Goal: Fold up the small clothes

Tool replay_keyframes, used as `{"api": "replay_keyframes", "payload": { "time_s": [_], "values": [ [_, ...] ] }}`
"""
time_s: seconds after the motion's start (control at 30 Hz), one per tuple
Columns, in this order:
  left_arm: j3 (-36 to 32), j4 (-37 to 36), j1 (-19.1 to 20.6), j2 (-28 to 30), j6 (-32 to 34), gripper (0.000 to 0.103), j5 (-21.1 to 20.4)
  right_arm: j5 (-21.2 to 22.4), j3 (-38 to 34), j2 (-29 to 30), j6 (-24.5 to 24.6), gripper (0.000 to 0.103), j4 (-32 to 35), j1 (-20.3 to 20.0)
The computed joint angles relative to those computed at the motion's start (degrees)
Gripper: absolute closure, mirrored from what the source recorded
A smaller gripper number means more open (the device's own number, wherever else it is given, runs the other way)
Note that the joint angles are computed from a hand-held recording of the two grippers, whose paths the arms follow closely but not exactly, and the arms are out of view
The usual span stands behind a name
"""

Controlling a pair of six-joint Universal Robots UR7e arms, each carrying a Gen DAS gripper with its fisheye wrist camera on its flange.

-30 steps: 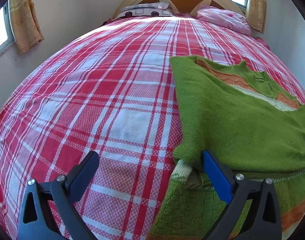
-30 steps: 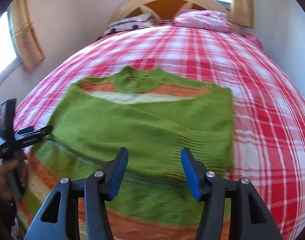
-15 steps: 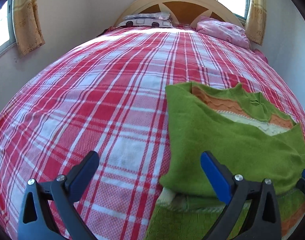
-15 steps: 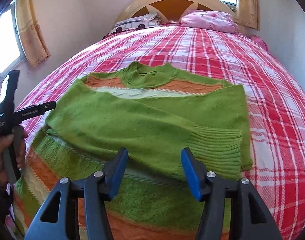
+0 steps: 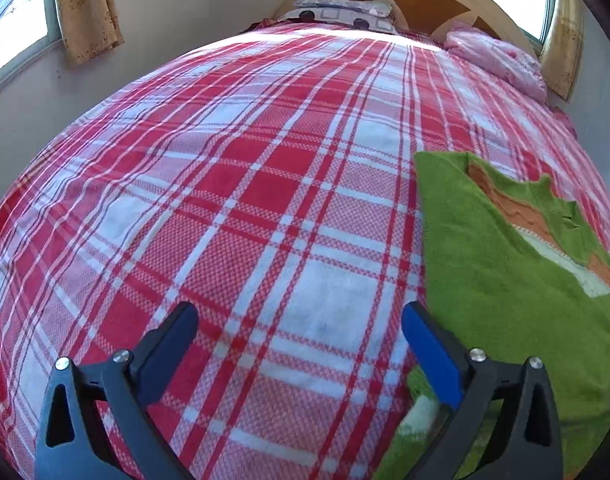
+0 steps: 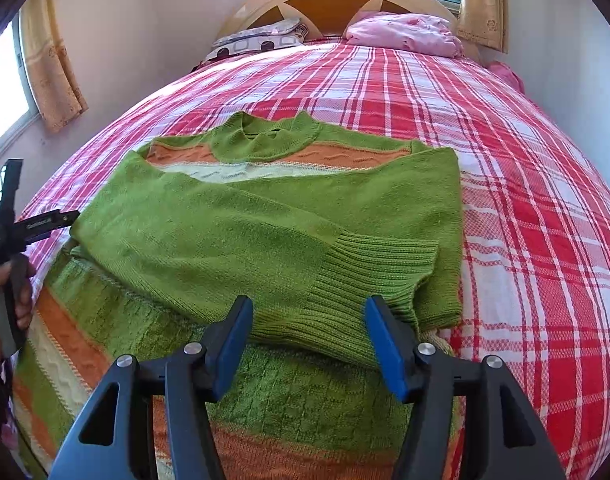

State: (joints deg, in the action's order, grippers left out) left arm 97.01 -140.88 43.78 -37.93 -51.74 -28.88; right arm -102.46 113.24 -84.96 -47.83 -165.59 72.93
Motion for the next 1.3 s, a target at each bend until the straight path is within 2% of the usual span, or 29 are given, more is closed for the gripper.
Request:
{"api": "replay_keyframes", "payload": {
  "time_s": [0.03,0.13,0.4,0.8,1.3],
  "values": [
    [1.5,-0.4,-0.9,-0.5,-0.9,0.0,0.2,0.3,0.0,0.2,-1.2,0.043,0.0,-0.3],
    [4.7,-1.5,-3.3,-1.2,-2.1,0.0,1.6,1.0,-1.1,0.0,0.4,0.042,2.2,-0.4],
    [10.4,-4.3,-8.1,-3.6,-0.7,0.0,3.4,0.5,2.7,-3.1,0.7,0.04,-0.5,1.0],
    [13.8,-9.5,-12.5,-3.2,3.5,0.0,-0.5,3.7,9.6,-10.3,-0.6,0.039,-1.1,-1.3],
    [18.6,-7.3,-17.8,-4.7,0.4,0.0,-3.9,7.5,17.1,-20.0,-4.0,0.039,2.1,-4.7]
  ]
}}
